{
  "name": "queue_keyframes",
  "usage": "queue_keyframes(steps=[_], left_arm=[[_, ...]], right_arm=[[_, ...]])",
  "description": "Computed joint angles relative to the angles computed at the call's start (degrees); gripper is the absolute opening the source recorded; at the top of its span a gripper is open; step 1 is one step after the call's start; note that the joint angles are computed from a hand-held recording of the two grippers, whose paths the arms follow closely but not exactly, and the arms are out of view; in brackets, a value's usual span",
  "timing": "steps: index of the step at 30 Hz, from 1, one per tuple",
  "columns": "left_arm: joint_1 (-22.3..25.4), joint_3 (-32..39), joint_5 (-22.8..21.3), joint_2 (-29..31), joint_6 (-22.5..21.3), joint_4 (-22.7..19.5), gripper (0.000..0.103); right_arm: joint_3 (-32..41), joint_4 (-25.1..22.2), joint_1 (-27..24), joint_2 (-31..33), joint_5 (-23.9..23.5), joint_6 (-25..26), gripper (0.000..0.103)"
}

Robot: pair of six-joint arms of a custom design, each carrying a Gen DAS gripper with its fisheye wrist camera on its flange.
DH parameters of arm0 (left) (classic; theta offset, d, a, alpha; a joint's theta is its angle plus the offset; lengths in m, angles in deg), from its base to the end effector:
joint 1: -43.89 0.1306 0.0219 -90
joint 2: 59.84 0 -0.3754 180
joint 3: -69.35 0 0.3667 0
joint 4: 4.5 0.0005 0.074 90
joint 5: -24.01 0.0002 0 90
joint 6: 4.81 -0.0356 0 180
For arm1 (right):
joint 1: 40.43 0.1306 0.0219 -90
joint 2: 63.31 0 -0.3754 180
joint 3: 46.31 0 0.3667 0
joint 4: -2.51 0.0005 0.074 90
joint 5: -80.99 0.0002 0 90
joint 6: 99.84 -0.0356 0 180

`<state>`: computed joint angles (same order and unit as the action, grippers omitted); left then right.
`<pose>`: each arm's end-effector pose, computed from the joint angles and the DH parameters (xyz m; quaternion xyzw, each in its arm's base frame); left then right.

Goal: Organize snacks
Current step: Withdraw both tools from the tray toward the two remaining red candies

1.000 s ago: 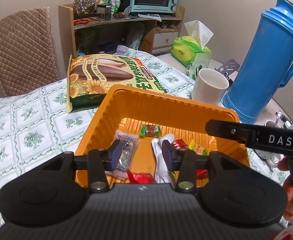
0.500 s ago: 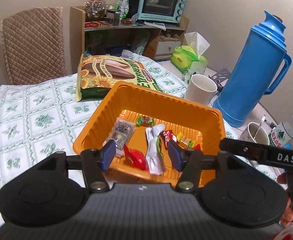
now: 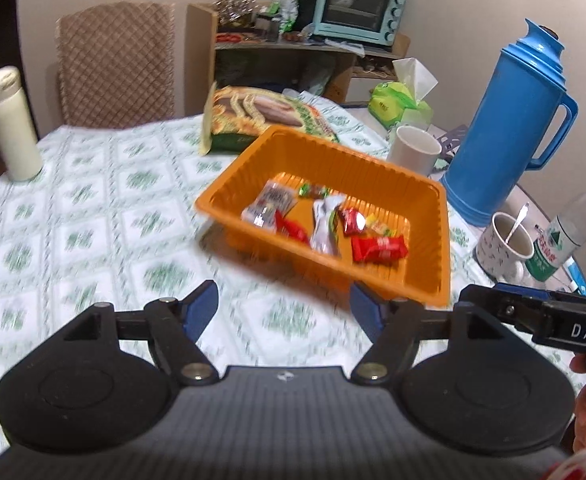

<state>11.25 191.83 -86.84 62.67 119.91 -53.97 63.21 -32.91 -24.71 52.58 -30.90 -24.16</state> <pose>0.5622 -0.3457 0.3653 -0.0794 0.9214 -0.0475 0.3774 0.6029 0.1830 0.3562 -0.0885 0.8952 0.2713 0.3424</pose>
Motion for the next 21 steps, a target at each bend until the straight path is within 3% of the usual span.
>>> queue_keyframes(steps=[11, 21], left_arm=[[-2.9, -16.4, -3.1, -11.1, 9.8, -0.1, 0.069], [-3.9, -27.3, -4.8, -18.5, 17.6, -0.4, 0.069]], right_arm=[[-7.4, -2.2, 2.6, -5.2, -3.8, 4.1, 0.068], [-9.3, -5.6, 6.6, -5.5, -2.9, 9.1, 0.068]])
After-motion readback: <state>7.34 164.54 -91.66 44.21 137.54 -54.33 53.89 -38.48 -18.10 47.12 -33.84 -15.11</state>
